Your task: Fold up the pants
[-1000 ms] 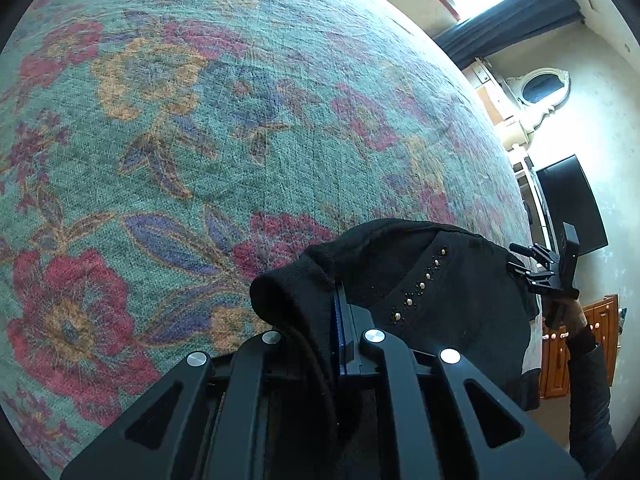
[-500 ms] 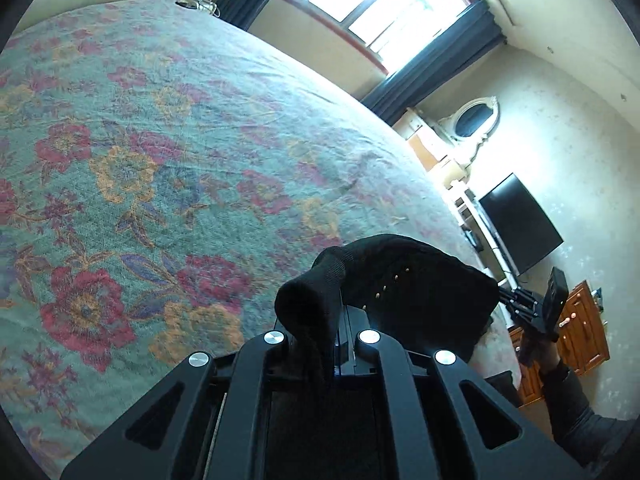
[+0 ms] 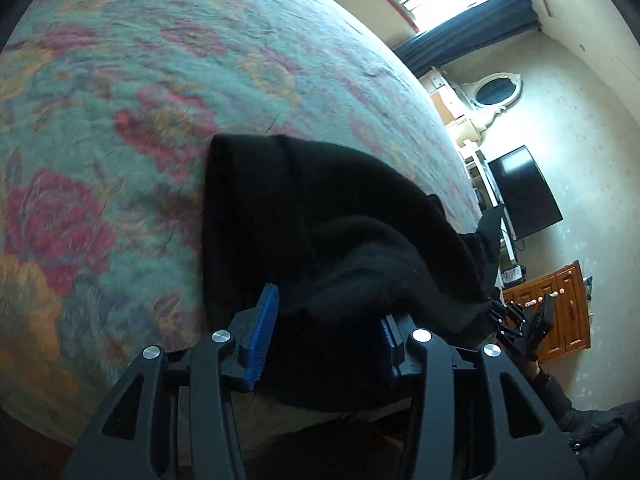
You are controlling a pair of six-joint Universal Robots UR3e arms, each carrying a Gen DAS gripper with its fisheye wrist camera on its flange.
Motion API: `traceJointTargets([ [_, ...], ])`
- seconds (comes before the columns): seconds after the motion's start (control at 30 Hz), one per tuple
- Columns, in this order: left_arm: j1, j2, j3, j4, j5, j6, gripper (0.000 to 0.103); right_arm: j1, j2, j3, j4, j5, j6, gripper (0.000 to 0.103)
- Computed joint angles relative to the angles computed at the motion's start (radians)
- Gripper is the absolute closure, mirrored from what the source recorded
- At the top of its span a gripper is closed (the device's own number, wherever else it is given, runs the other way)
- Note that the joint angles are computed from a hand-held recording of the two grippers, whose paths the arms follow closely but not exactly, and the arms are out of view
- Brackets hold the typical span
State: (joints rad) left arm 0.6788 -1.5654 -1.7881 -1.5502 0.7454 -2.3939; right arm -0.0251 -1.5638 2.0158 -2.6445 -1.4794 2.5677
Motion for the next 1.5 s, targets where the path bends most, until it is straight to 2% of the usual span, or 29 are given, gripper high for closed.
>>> traceJointTargets([
  [0.03, 0.044, 0.038, -0.042, -0.036, -0.024, 0.02, 0.049, 0.011, -0.001, 0.011, 0.002, -0.014, 0.011, 0.074],
  [0.07, 0.097, 0.077, -0.073, -0.086, -0.056, 0.036, 0.043, 0.021, -0.008, 0.01, 0.001, -0.021, 0.027, 0.065],
  [0.1, 0.141, 0.12, -0.112, -0.103, -0.087, 0.014, 0.031, 0.014, -0.023, -0.001, 0.027, 0.003, 0.058, 0.047],
  [0.13, 0.186, 0.171, -0.158, -0.109, -0.116, -0.03, 0.026, -0.003, -0.032, -0.03, 0.076, 0.044, 0.103, 0.041],
  [0.17, 0.228, 0.221, -0.2, -0.125, -0.154, -0.06, 0.025, -0.018, -0.049, -0.047, 0.117, 0.077, 0.163, 0.034],
  [0.23, 0.307, 0.307, -0.269, -0.226, -0.256, -0.065, 0.025, -0.096, -0.063, -0.092, 0.218, 0.205, 0.28, 0.031],
  [0.3, 0.327, 0.382, -0.338, -0.219, -0.314, -0.158, 0.025, -0.229, -0.106, -0.051, 0.28, 0.403, 0.417, 0.031],
  [0.37, 0.293, 0.446, -0.427, -0.065, -0.345, -0.344, 0.025, -0.321, -0.112, -0.011, 0.306, 0.516, 0.527, 0.031],
  [0.4, 0.274, 0.477, -0.463, 0.002, -0.356, -0.413, 0.025, -0.346, -0.109, 0.016, 0.27, 0.544, 0.589, 0.031],
  [0.5, 0.185, 0.55, -0.594, 0.377, -0.371, -0.735, 0.025, -0.388, -0.122, 0.102, 0.146, 0.564, 0.738, 0.031],
  [0.53, 0.153, 0.55, -0.607, 0.451, -0.359, -0.794, 0.025, -0.404, -0.128, 0.13, 0.118, 0.577, 0.772, 0.031],
  [0.6, 0.066, 0.504, -0.631, 0.708, -0.287, -0.974, 0.025, -0.432, -0.126, 0.155, 0.103, 0.589, 0.823, 0.031],
  [0.67, -0.013, 0.426, -0.621, 0.878, -0.21, -1.064, 0.025, -0.467, -0.138, 0.191, 0.099, 0.622, 0.856, 0.031],
  [0.77, -0.107, 0.283, -0.568, 1.037, -0.105, -1.16, 0.025, -0.504, -0.125, 0.233, 0.041, 0.672, 0.911, 0.031],
  [0.87, -0.168, 0.166, -0.501, 1.119, -0.002, -1.218, 0.025, -0.486, -0.115, 0.277, -0.055, 0.667, 0.987, 0.031],
  [0.93, -0.186, 0.112, -0.475, 1.149, 0.03, -1.237, 0.025, -0.494, -0.124, 0.284, -0.055, 0.663, 0.988, 0.033],
  [1.0, -0.192, 0.087, -0.5, 1.207, 0.034, -1.271, 0.025, -0.532, -0.192, 0.334, -0.02, 0.673, 0.966, 0.04],
  [1.07, -0.202, 0.034, -0.489, 1.272, 0.024, -1.3, 0.027, -0.554, -0.213, 0.376, -0.043, 0.686, 0.981, 0.042],
  [1.1, -0.214, 0.038, -0.514, 1.31, 0.03, -1.309, 0.036, -0.56, -0.203, 0.378, -0.058, 0.691, 0.987, 0.042],
  [1.13, -0.198, 0.051, -0.522, 1.29, 0.016, -1.272, 0.042, -0.561, -0.197, 0.377, -0.067, 0.691, 0.992, 0.042],
  [1.17, -0.192, 0.063, -0.515, 1.254, 0.01, -1.239, 0.055, -0.568, -0.2, 0.389, -0.083, 0.694, 1.0, 0.043],
  [1.2, -0.214, 0.033, -0.485, 1.256, 0.029, -1.239, 0.069, -0.556, -0.18, 0.372, -0.101, 0.684, 1.022, 0.052],
  [1.23, -0.223, 0.017, -0.468, 1.25, 0.041, -1.226, 0.074, -0.571, -0.196, 0.377, -0.076, 0.689, 0.992, 0.06],
  [1.27, -0.225, 0.008, -0.46, 1.247, 0.051, -1.215, 0.08, -0.565, -0.173, 0.368, -0.082, 0.686, 0.981, 0.076],
  [1.3, -0.221, 0.002, -0.456, 1.244, 0.051, -1.208, 0.084, -0.56, -0.155, 0.362, -0.088, 0.679, 0.982, 0.088],
  [1.4, -0.183, 0.028, -0.476, 1.224, 0.02, -1.194, 0.09, -0.603, -0.172, 0.394, -0.078, 0.712, 0.947, 0.094],
  [1.5, -0.087, 0.174, -0.557, 1.136, -0.035, -1.126, 0.091, -0.656, -0.283, 0.445, -0.019, 0.761, 0.905, 0.095],
])
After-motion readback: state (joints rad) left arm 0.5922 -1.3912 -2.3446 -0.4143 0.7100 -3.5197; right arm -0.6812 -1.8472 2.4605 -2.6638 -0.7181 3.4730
